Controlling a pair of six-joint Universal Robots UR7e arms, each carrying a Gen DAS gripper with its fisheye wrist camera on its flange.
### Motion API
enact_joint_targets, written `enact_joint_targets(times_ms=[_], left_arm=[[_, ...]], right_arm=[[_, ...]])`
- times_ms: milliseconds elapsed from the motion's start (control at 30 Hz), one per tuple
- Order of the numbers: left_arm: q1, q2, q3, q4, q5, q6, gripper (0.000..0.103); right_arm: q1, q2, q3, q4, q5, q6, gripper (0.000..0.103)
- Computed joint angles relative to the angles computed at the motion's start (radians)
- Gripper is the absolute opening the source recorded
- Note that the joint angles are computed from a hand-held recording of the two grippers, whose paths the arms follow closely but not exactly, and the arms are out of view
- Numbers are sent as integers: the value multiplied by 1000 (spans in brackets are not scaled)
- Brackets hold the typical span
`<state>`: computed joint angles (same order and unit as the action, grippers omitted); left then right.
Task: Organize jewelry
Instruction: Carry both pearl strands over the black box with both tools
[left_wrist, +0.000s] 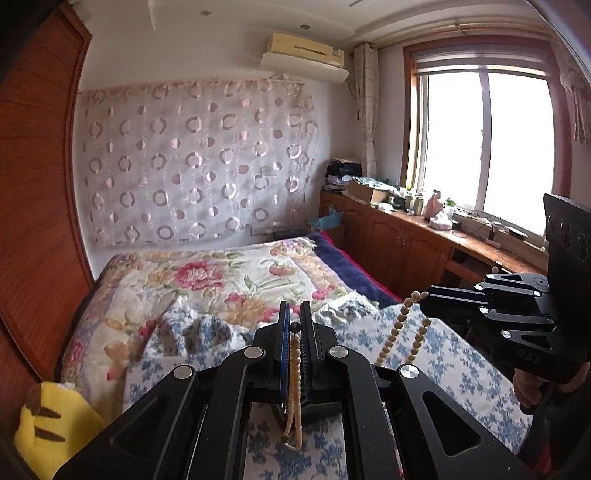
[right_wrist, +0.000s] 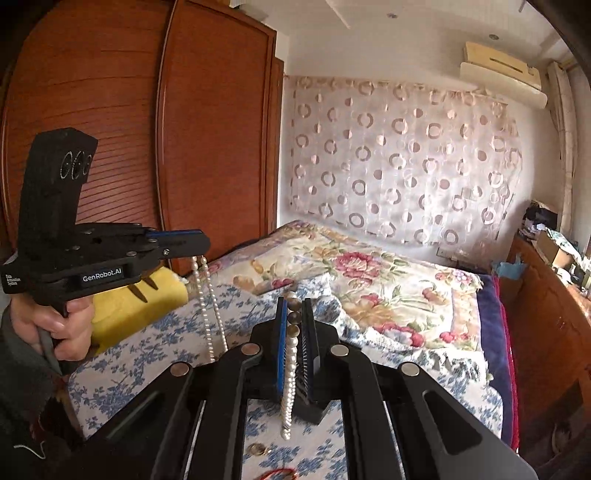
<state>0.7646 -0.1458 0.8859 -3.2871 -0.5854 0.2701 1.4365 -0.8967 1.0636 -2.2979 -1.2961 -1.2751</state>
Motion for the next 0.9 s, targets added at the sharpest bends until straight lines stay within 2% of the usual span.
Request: enact_joint_targets(times_ms=[367, 633, 900], left_arm=[[29, 108, -299, 167, -36, 33, 5], [63, 187, -494, 318, -63, -2, 5], [106, 272, -665, 501, -79, -83, 5]], right_arm=[[28, 105, -216, 92, 8, 26, 8], [46, 217, -408, 182, -6, 40, 8], [52, 346, -586, 241, -65, 62, 9]])
